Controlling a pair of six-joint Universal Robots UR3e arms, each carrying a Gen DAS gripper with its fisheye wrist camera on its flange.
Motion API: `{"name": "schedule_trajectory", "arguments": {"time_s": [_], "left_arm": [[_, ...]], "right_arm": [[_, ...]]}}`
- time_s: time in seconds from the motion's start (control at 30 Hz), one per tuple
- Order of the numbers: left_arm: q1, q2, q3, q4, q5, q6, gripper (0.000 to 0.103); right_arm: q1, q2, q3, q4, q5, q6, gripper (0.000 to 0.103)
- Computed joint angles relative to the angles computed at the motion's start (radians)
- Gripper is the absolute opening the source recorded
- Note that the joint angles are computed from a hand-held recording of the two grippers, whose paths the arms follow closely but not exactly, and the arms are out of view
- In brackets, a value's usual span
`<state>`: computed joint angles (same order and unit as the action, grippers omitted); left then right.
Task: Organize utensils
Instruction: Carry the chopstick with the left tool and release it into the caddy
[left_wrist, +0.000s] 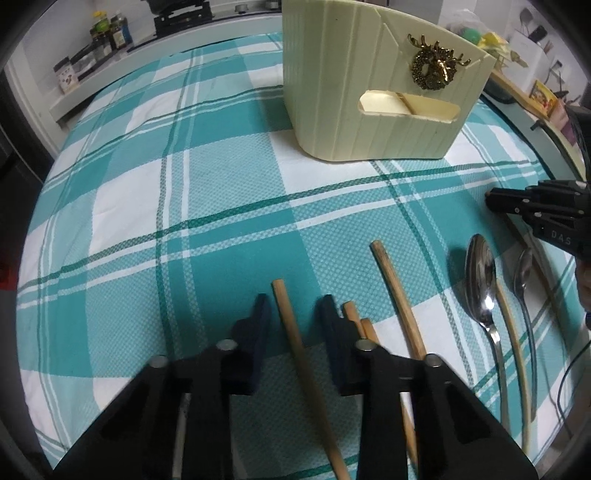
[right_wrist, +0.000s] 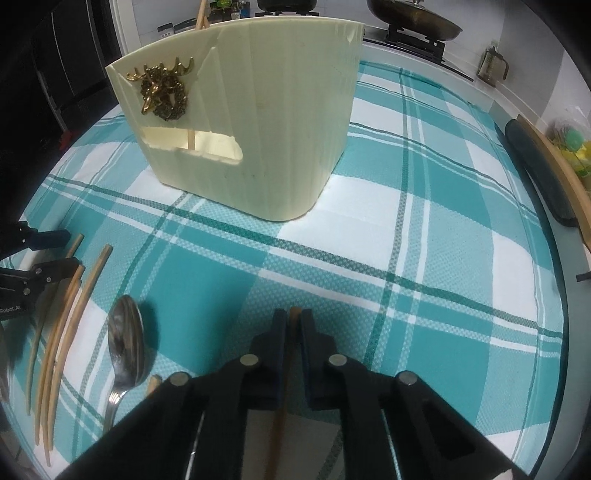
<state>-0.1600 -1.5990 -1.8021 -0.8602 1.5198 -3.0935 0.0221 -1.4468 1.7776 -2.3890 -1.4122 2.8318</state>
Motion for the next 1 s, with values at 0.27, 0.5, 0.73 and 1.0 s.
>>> {"name": "schedule_trajectory", "arguments": {"time_s": [0.27,0.5,0.73,1.0], "left_arm": [[0.043,0.131,-0.049,0.026,-0.07,-0.047,0.005],[0.102,0.377,-0.031,-0.057,-0.131,-0.047,0.005],[0.195,0.589,-0.003,-0.181,-0.233,-0.01,0.005],[0.244,0.703,0.018,-0.231,-0.3,-0.02,0.005]], "right_arm": [[-0.098,-0.112,0.074,-0.006,0.138,0.04,0.006],[-0.23,-0.392,0.114,0.128,0.305,0.011,0.006],[-0.395,-0.697,0.1,0.374,0.493,-0.064,0.006],[-0.635,-0.972,0.035,0.725,0.706,-0.247,0.005]]}}
